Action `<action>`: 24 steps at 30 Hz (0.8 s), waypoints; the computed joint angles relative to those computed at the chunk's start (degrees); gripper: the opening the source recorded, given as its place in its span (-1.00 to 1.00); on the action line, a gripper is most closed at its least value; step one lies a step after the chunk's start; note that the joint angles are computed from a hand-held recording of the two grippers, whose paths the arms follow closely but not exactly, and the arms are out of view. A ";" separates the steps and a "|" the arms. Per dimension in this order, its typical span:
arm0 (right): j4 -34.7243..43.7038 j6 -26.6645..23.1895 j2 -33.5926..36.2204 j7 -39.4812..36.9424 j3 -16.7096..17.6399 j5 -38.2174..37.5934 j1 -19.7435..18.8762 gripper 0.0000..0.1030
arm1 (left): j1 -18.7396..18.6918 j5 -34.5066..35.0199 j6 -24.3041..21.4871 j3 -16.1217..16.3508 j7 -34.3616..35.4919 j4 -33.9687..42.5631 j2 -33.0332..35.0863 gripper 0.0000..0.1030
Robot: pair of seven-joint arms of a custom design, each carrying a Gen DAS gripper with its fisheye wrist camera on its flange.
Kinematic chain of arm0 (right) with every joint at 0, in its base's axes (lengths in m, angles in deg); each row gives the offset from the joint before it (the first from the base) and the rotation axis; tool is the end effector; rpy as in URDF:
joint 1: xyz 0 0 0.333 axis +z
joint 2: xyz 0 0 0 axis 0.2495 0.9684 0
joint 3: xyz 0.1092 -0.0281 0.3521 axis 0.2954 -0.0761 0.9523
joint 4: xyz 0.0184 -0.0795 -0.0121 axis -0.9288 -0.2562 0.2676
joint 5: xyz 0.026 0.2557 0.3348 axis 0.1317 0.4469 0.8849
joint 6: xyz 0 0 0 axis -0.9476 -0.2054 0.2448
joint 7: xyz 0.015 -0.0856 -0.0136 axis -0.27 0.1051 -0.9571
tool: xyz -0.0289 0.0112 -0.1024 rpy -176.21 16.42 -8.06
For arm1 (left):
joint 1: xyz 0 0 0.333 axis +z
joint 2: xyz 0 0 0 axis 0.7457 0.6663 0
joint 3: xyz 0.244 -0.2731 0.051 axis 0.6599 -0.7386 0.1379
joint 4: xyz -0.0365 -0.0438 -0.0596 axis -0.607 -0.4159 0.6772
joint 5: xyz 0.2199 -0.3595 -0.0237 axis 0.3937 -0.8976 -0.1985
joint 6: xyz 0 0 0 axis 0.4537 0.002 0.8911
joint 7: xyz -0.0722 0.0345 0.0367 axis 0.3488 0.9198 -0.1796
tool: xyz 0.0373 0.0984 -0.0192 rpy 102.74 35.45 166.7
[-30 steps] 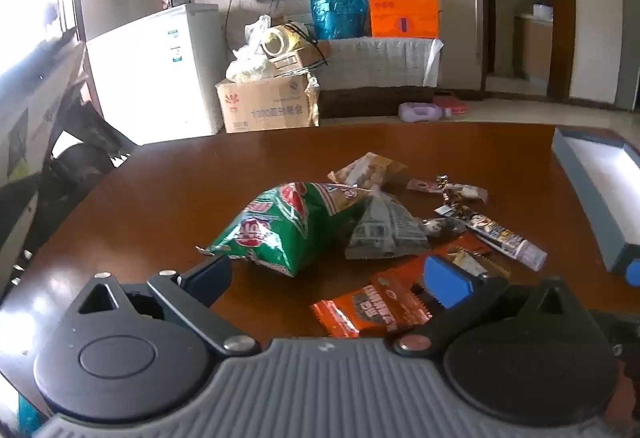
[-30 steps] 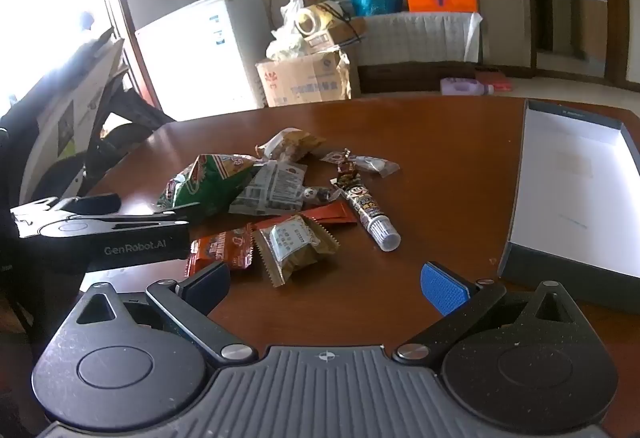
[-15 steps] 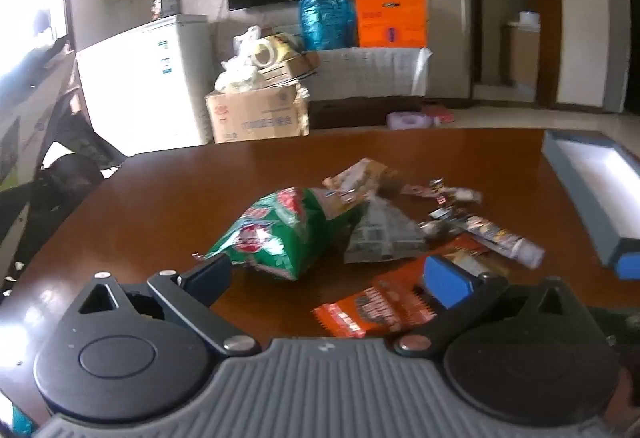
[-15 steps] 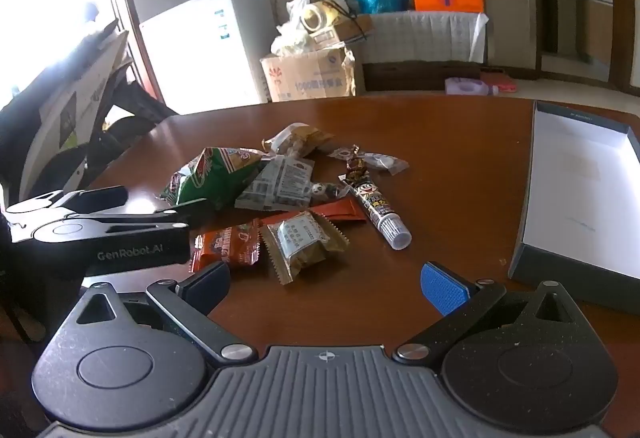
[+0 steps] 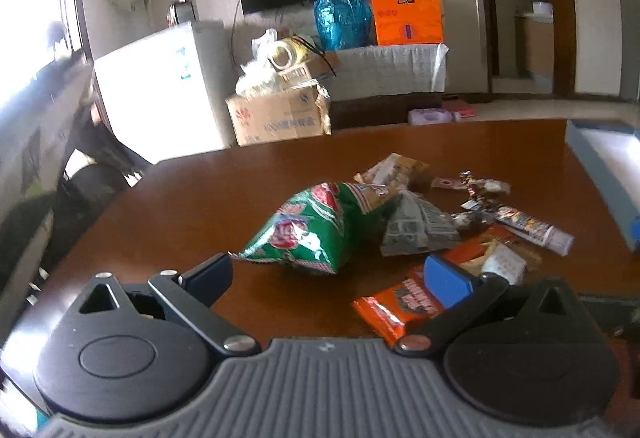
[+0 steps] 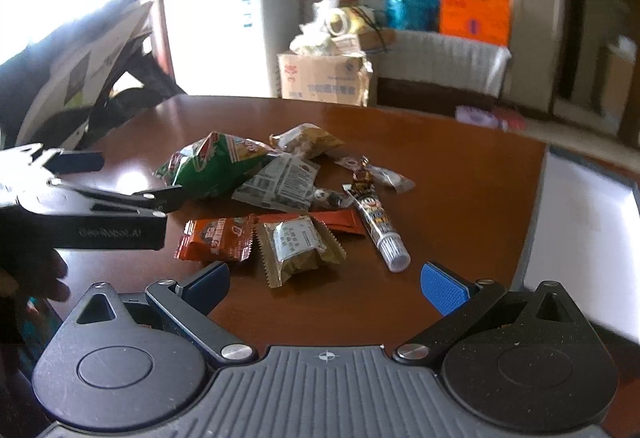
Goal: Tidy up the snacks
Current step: 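Move both tools toward the snack pile on the table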
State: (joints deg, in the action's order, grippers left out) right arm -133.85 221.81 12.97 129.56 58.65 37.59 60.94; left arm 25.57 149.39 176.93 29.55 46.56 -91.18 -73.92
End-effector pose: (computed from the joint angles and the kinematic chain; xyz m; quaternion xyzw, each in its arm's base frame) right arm 0.5745 0.4799 0.3911 -0.8022 0.3804 -0.2106 0.4093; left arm 0.5236 -0.3405 0.4297 -0.6987 0.5162 -0.2305 0.4384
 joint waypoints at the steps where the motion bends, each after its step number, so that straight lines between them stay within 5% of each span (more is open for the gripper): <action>1: 0.16 0.26 0.19 -0.75 0.70 -0.73 -0.66 1.00 | 0.05 1.27 0.79 0.12 -1.92 -0.60 -0.47 1.00; 10: 0.54 2.11 1.33 -6.86 18.69 -4.79 -16.19 1.00 | 0.44 2.51 3.66 -0.08 -6.54 -1.33 -1.02 1.00; 24: 3.08 -0.49 5.26 -13.90 29.36 -6.60 -25.49 1.00 | 2.01 6.07 8.89 0.44 -7.84 -3.25 -1.50 1.00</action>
State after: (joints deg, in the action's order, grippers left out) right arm -130.76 221.32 18.23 115.66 88.01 30.99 35.44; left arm 27.58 155.46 185.82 30.00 38.71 -94.43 -75.42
